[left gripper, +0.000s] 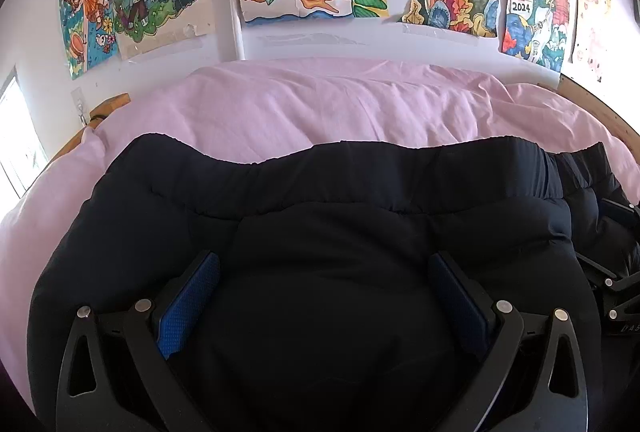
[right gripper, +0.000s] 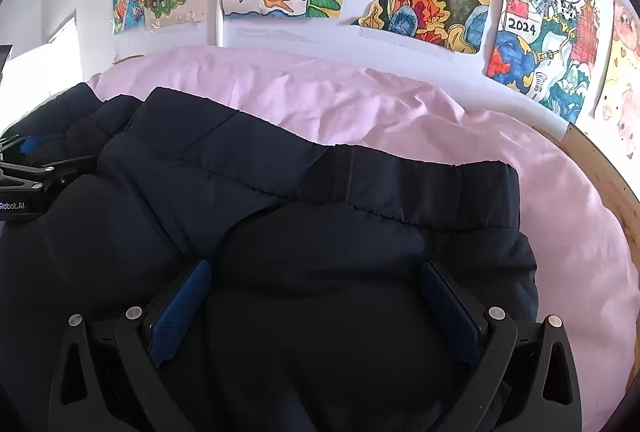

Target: Fold large clothes

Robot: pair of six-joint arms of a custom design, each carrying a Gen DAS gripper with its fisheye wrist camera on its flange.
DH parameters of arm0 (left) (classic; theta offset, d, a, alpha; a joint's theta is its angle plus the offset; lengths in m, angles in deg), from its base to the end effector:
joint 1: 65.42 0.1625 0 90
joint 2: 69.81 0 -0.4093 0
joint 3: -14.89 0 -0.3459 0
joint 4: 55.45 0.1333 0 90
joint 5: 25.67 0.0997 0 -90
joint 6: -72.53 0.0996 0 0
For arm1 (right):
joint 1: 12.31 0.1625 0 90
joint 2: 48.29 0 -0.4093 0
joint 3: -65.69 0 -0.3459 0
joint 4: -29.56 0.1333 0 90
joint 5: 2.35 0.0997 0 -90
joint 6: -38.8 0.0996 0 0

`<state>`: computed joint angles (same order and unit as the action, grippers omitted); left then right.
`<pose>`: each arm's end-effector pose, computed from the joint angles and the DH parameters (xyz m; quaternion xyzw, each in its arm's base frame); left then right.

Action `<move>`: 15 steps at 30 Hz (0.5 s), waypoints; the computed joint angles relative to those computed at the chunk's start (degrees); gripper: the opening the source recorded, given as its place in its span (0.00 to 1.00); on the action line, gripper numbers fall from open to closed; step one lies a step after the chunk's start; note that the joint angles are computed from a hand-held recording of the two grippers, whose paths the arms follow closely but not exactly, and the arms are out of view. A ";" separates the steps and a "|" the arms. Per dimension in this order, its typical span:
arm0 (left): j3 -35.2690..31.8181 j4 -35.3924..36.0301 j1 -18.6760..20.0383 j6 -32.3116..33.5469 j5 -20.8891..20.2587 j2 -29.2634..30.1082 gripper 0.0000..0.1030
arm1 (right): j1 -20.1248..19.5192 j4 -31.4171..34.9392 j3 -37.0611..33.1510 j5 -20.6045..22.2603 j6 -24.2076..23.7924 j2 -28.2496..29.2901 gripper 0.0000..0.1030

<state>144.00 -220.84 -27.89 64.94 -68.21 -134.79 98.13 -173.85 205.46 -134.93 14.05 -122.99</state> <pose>-0.2190 -0.4289 0.1756 0.3113 0.8571 -0.2782 0.3018 0.1927 -0.3282 0.2694 0.1894 -0.8419 0.3688 0.3454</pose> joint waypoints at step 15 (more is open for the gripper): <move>1.95 -4.17 0.38 1.72 -2.17 -1.14 0.99 | 2.77 -14.76 1.28 -4.20 -5.89 6.41 1.00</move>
